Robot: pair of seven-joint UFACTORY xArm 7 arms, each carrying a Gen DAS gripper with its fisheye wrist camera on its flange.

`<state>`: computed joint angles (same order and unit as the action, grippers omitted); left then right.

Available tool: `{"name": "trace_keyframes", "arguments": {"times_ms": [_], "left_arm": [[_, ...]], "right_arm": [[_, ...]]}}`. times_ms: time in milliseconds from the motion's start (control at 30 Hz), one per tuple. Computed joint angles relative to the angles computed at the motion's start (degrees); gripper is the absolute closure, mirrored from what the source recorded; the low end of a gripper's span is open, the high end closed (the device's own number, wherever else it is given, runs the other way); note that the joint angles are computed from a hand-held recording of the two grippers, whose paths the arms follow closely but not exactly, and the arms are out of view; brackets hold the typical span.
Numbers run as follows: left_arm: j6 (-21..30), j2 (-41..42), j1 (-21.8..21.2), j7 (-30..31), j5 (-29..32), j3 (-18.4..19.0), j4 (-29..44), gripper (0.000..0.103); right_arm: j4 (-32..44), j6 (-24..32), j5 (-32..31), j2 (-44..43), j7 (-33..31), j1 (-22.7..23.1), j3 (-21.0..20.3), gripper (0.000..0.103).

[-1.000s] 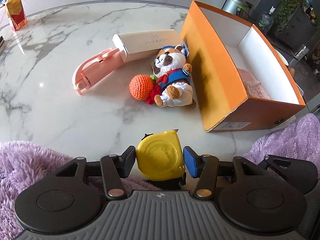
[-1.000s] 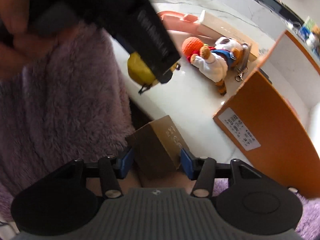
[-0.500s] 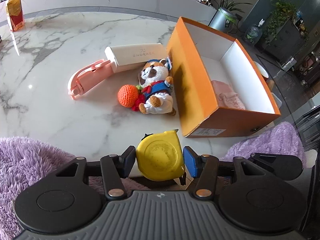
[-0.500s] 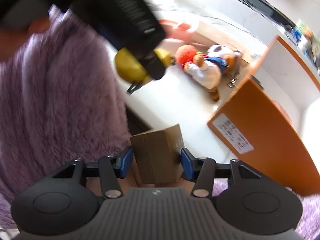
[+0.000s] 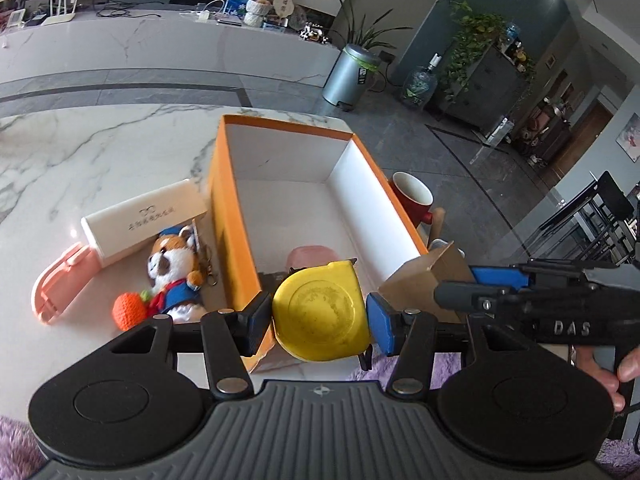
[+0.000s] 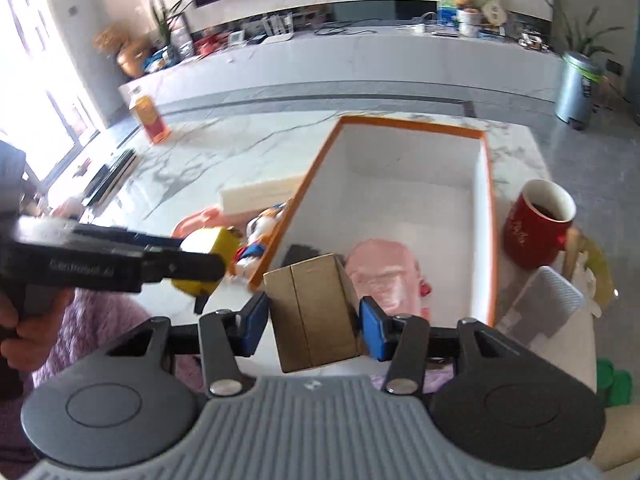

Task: Organize objects
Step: 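Carry the yellow tape measure and brown box with both tools over the orange box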

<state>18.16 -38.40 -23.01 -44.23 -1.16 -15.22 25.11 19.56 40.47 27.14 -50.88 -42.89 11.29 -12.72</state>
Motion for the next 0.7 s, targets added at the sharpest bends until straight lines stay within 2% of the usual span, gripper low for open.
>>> {"name": "trace_keyframes", "arguments": {"times_ms": [133, 233, 300, 500, 700], "left_arm": [[-6.2, 10.1, -2.3, 5.1, -1.7, 4.3, 4.2, 0.042], [-9.5, 17.3, -6.7, 11.0, -6.3, 9.5, 7.4, 0.042], [-10.4, 21.3, -8.3, 14.8, -9.4, 11.3, 9.6, 0.042], [-10.9, 28.7, -16.6, 32.3, -27.4, 18.3, 14.0, 0.042], [-9.8, 30.6, -18.6, 46.0, -42.6, 19.6, 15.5, 0.042]], "right_arm": [[3.8, -9.1, 2.0, 11.5, 2.5, -0.1, 0.0, 0.051], [6.5, -11.1, 2.8, 18.8, 3.9, -0.3, 0.2, 0.051], [7.4, -12.2, 2.4, 22.4, 4.5, -1.1, 1.3, 0.052], [6.5, -15.4, -2.4, 26.8, 7.9, -3.6, 6.4, 0.052], [6.2, -15.9, -10.8, 27.4, 16.1, -6.3, 10.9, 0.053]]}}
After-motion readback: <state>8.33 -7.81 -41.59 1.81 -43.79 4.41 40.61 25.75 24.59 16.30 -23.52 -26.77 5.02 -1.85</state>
